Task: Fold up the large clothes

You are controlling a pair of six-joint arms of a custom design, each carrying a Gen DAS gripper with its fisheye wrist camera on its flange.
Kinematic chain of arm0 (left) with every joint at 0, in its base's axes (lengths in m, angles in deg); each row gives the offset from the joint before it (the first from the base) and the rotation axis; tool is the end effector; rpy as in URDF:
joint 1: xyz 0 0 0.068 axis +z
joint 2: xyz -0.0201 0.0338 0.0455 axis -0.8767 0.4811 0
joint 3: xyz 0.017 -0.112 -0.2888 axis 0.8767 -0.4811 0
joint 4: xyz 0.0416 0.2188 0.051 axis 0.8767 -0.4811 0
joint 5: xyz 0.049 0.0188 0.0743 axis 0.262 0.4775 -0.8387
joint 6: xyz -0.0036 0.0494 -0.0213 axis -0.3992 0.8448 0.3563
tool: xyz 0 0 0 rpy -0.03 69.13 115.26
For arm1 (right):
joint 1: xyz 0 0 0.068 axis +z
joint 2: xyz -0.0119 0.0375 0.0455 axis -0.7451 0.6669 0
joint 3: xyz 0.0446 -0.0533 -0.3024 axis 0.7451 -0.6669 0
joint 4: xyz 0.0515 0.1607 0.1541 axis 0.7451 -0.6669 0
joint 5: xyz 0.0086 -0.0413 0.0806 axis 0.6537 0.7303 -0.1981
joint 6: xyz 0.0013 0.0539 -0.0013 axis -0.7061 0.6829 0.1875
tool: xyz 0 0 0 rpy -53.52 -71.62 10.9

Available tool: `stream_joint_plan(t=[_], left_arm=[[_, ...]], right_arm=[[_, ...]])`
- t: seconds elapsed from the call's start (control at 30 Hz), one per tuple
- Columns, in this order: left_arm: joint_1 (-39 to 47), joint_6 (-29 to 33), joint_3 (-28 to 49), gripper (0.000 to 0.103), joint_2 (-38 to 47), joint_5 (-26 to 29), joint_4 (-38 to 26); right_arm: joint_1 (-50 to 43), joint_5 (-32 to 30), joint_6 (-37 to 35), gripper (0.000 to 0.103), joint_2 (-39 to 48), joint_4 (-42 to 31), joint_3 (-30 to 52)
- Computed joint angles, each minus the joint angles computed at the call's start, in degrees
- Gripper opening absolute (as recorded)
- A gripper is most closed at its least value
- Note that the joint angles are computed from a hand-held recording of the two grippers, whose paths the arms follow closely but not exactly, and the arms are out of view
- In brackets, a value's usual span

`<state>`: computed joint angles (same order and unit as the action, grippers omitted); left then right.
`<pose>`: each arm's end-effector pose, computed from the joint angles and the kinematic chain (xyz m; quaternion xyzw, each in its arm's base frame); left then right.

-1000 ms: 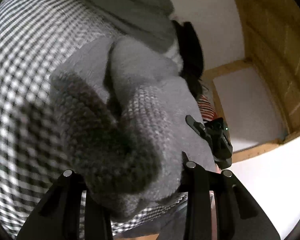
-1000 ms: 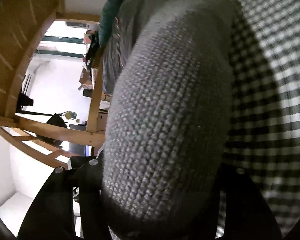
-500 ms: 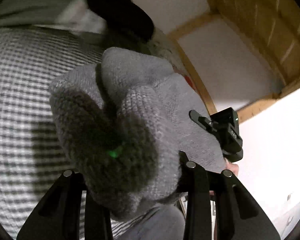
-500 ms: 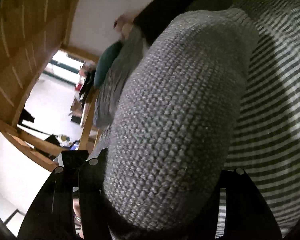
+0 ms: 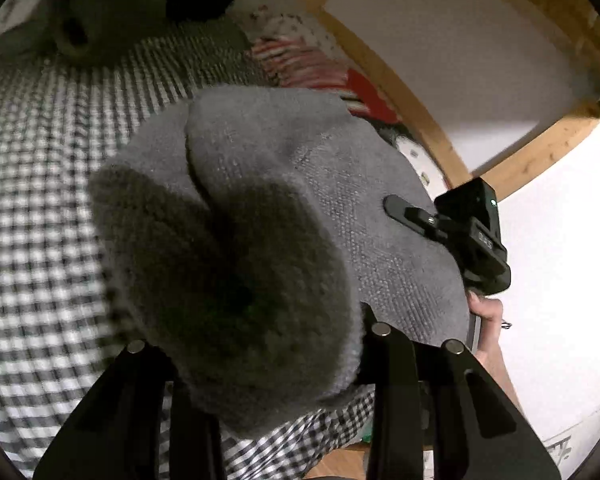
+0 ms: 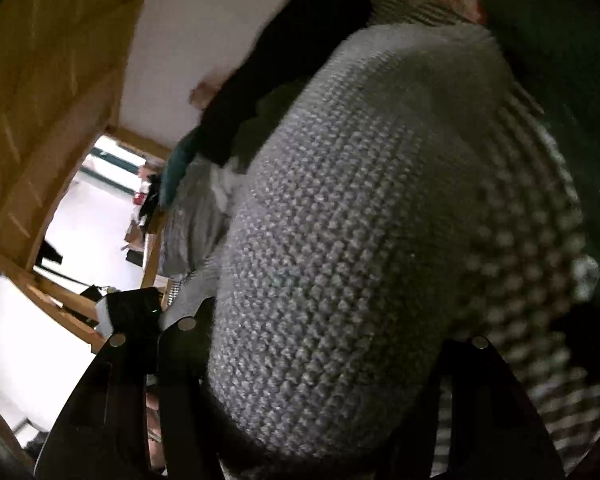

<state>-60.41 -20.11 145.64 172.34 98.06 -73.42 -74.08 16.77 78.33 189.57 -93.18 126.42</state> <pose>0.3211 -0.0222 0.2723 0.1226 0.8875 -0.3942 0.2045 0.2894 -0.1056 0.2535 0.0755 0.8498 0.4639 0.2385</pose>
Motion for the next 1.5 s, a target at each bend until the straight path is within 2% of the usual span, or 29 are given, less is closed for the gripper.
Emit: stream_joint_plan(t=[0.1,0.17,0.27,0.33,0.37,0.43,0.47,0.53,0.57,0.6,0.67,0.7,0.73,0.77,0.8,0.87,0.93,0.97,1.07,1.2,1.27,1.3,1.4,1.5], left_arm=[[-3.14,-2.76,-6.66,0.032,-1.64,-2.94,5.86],[-3.02,-3.34,-8.62,0.032,-1.70,-2.91,7.89],[-2.35,-3.90,-10.61,0.032,-2.01,-2.16,9.23],[-0.60,-3.10,-11.12,0.034,-2.19,-1.28,8.16],[0.61,-2.16,-11.01,0.034,-2.74,-0.55,6.18],[3.21,0.84,-8.37,0.035,-3.91,0.92,-0.25],[6.10,5.59,-7.19,0.037,-5.50,1.61,-6.15],[6.90,10.32,-2.72,0.040,-6.81,-0.06,-12.37],[6.89,12.39,-1.20,0.045,-7.62,-1.60,-14.64],[6.44,14.51,0.85,0.048,-8.17,-3.37,-17.43],[4.21,17.15,3.49,0.058,-9.23,-7.52,-21.31],[2.54,18.56,2.49,0.063,-11.79,-12.48,-21.19],[1.45,18.74,1.46,0.089,-13.44,-15.74,-20.36],[0.55,20.73,-0.76,0.097,-16.40,-20.05,-19.45],[0.59,21.75,-1.96,0.097,-17.72,-21.38,-19.22],[3.40,24.80,-3.23,0.097,-19.79,-21.33,-21.33],[7.77,27.90,-1.99,0.097,-21.12,-18.51,-24.73],[8.49,27.35,-0.36,0.097,-21.78,-18.01,-24.98],[4.39,20.41,3.77,0.097,-20.07,-18.64,-19.01],[-5.66,13.65,6.95,0.097,-9.96,-28.06,-11.48],[-9.54,13.17,5.38,0.097,-6.06,-35.00,-8.32],[-10.13,13.92,4.32,0.097,-4.67,-35.83,-7.54],[-7.82,13.41,0.91,0.099,-3.22,-31.90,-4.38],[-5.08,13.36,-0.80,0.099,-1.82,-27.95,-2.40]], right_arm=[[-2.12,-0.01,-6.64,0.053,3.77,-2.47,-1.36],[-3.76,-1.84,-10.33,0.053,6.24,-2.45,-2.48],[-3.68,-3.67,-8.17,0.056,6.75,2.28,-5.11],[-3.35,-3.25,-6.28,0.061,5.86,4.51,-6.39],[-2.87,-2.43,-5.13,0.067,4.17,5.33,-7.26],[-3.15,1.70,-6.27,0.077,-0.02,2.15,-6.38],[-3.37,5.59,-8.31,0.083,-2.87,-1.53,-4.93],[-2.81,14.90,-11.72,0.086,-8.84,-6.56,-2.38],[-2.46,20.17,-12.40,0.096,-13.82,-5.89,-2.21],[-1.85,25.46,-12.05,0.099,-19.02,-3.90,-2.19],[1.91,34.66,-9.83,0.100,-25.46,-3.46,0.18],[4.89,38.36,-9.47,0.100,-27.55,-4.62,2.32],[8.00,41.00,-9.13,0.100,-28.71,-5.61,3.77],[11.92,44.50,-9.16,0.100,-29.28,-6.71,5.24],[18.36,49.64,-8.18,0.100,-28.94,-8.18,7.08],[25.63,55.29,-6.30,0.099,-25.99,-10.16,9.12],[28.00,57.08,-5.59,0.099,-22.35,-10.75,8.87],[29.07,56.69,-4.34,0.099,-20.12,-11.63,9.19],[31.38,56.36,-1.40,0.099,-15.51,-13.04,9.47],[31.27,58.50,-1.66,0.099,-16.41,-11.64,5.20],[31.41,59.42,-1.86,0.099,-17.80,-12.08,3.74],[31.93,60.56,-2.17,0.099,-18.28,-11.26,1.95],[34.57,64.86,-1.40,0.100,-17.76,-5.65,-3.52],[33.34,63.97,0.23,0.101,-17.54,-1.78,-5.81]])
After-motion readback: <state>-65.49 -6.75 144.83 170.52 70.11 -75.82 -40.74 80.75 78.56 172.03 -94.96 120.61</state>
